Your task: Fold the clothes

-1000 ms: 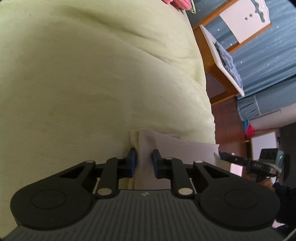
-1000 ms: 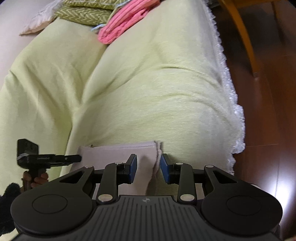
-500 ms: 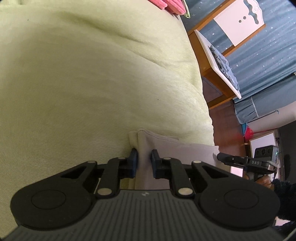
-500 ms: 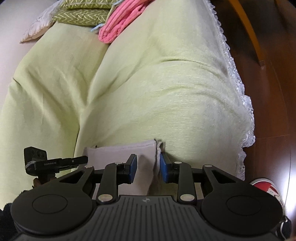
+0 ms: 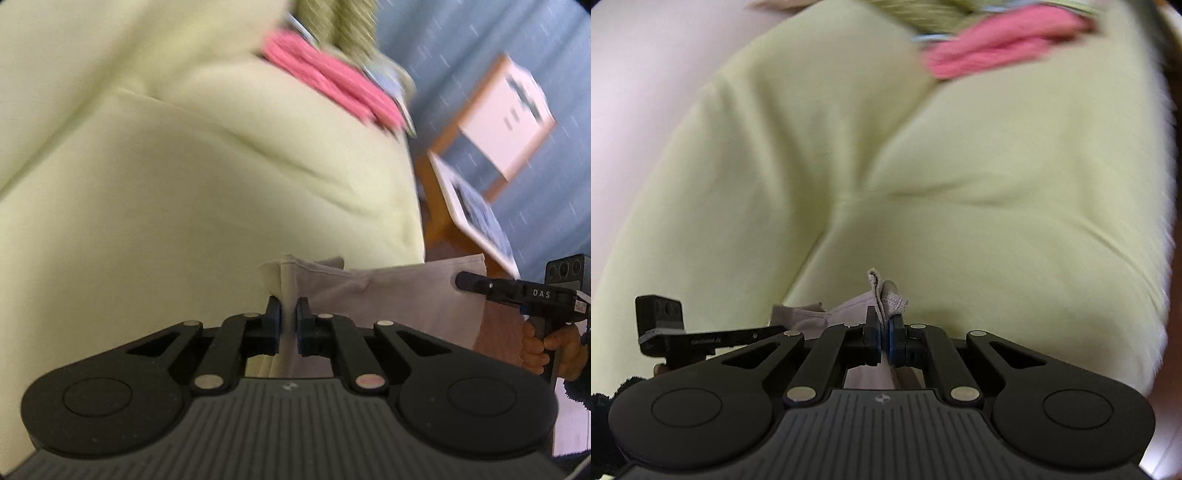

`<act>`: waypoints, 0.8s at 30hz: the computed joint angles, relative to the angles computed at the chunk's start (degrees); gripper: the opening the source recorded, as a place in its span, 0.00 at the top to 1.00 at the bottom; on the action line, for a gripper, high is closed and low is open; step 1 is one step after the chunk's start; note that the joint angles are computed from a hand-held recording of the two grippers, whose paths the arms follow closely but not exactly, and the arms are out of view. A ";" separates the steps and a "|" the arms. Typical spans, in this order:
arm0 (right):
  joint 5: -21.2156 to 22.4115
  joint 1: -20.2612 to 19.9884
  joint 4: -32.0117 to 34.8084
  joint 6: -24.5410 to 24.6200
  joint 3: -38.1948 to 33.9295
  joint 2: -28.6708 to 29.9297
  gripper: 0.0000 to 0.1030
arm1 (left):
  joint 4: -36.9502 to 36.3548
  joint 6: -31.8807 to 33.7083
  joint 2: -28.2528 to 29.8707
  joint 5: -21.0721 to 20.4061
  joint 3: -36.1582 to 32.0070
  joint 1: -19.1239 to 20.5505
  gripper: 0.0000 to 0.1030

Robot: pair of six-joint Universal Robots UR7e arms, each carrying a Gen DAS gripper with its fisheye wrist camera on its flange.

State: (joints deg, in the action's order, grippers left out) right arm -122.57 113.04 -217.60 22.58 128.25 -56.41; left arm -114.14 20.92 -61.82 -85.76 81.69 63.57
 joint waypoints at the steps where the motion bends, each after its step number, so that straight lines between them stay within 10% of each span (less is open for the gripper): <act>1: 2.10 -0.49 3.26 -2.47 -0.86 -1.73 0.96 | -2.05 -2.82 -2.83 1.24 2.69 -0.72 0.95; 14: 25.48 -5.51 60.84 -19.09 -16.44 -19.84 0.96 | 0.21 -48.30 -30.50 20.22 24.51 -19.48 0.95; 24: 24.52 -12.85 70.06 -29.07 -32.77 -0.49 0.96 | -19.18 -38.79 -20.07 29.38 30.89 -7.59 0.95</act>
State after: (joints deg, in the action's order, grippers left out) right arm -98.05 100.19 -147.54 -6.48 95.48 -56.90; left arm -133.32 -17.87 -81.90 -56.39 112.58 55.98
